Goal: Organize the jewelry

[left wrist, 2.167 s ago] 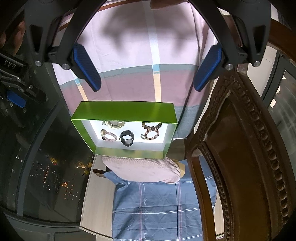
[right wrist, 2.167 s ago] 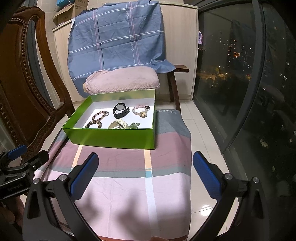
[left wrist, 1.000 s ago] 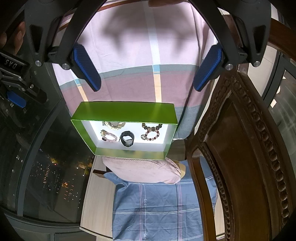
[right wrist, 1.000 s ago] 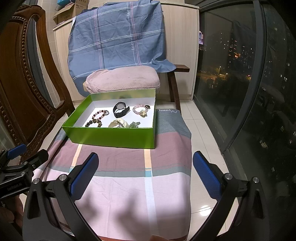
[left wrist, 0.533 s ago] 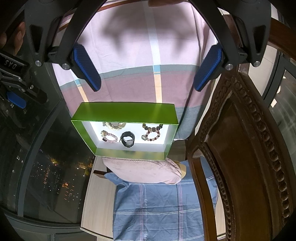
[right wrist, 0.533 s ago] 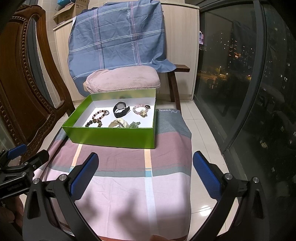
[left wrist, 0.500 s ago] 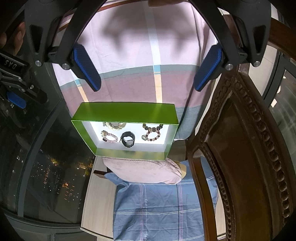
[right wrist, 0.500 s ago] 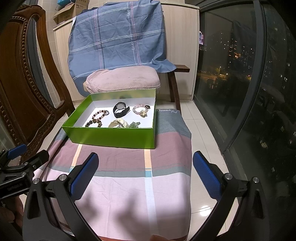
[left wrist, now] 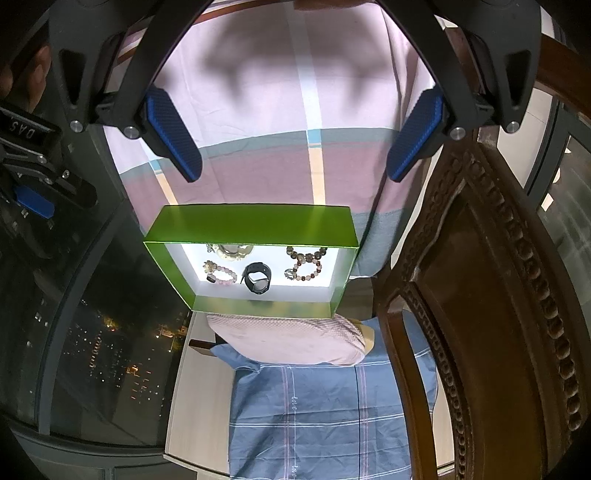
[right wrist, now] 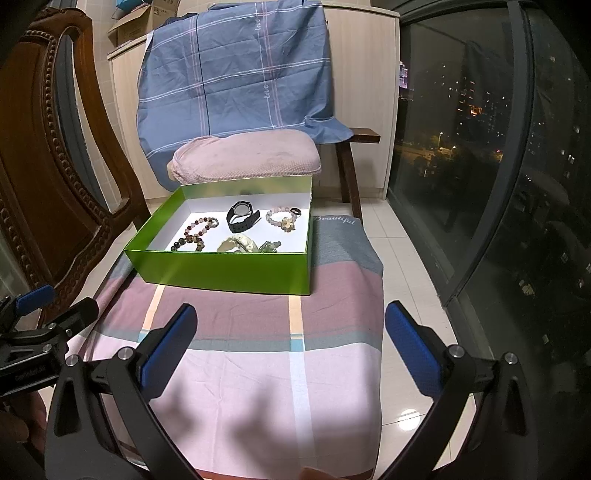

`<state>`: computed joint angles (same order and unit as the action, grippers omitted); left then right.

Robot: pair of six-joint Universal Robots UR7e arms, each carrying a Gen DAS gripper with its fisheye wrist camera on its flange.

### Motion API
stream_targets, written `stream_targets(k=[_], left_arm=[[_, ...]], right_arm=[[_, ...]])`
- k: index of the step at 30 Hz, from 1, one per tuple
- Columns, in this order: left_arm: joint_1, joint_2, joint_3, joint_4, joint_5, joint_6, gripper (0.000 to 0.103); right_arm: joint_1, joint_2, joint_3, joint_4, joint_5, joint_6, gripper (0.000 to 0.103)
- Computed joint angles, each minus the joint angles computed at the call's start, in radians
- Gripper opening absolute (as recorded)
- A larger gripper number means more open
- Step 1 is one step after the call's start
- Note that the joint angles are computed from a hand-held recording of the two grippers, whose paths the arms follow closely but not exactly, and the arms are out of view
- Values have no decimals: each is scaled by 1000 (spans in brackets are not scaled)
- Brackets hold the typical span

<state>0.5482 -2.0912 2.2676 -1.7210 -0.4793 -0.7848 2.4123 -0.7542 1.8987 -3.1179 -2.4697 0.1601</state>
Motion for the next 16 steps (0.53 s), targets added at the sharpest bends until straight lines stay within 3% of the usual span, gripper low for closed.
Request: stream_targets(k=[16], left_arm=[[8, 5, -2, -2, -6, -4, 99]], right_arm=[[-2, -11, 13, 2, 6, 0, 100]])
